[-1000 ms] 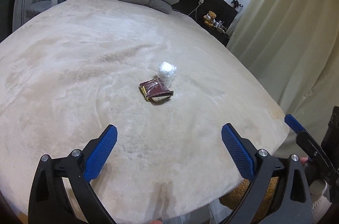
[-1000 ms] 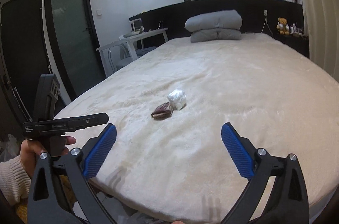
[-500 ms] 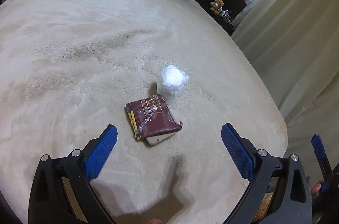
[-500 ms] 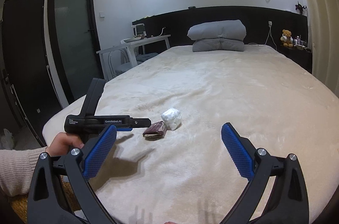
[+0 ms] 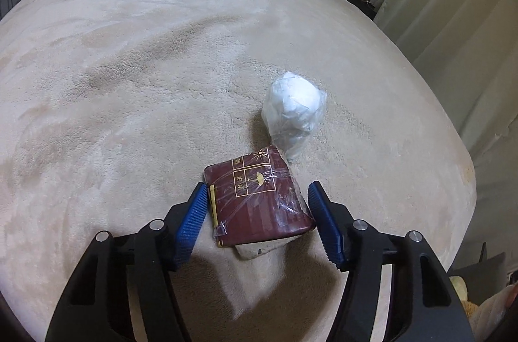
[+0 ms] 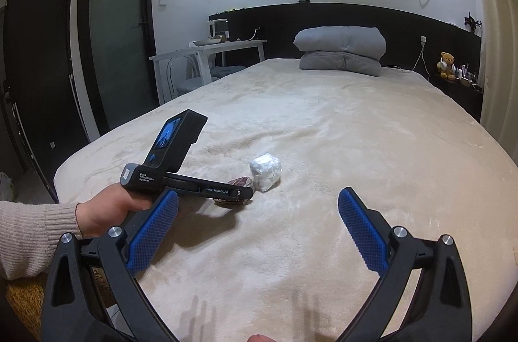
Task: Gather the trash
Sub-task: 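Lower the open left tool around the brown wrapper and close it, then grasp the white tissue ball with the right tool while the left tool holds the wrapper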
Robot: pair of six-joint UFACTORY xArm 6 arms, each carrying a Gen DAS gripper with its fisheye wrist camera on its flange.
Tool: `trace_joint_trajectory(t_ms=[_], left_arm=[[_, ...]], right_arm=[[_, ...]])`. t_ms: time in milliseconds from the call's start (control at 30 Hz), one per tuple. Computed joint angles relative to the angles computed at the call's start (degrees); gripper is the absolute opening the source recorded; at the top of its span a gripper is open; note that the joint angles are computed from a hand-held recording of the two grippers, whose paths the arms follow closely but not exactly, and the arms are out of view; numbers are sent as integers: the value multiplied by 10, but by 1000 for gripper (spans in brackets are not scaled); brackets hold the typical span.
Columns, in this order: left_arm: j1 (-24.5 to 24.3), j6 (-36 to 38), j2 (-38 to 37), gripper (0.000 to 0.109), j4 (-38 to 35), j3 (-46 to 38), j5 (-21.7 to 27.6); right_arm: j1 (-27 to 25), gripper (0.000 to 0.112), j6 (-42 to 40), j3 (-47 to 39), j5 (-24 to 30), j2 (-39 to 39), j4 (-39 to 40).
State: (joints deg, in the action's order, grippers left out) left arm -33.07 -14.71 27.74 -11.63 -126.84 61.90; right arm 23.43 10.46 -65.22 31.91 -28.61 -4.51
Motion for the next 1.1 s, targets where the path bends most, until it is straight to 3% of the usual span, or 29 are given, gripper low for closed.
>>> trace_joint_trajectory(t_ms=[200,467,1100], left_arm=[[-2,5,-9,61,5,10,-14],[3,43,-111,60,8,144,-99],[58,107,-251,56,-79,297,-173]], right_arm=[[-2,98,17,-2,12,11,-16],[-12,98,44,-22,33,43,-20],[4,98,177,-164,69,225,-119]])
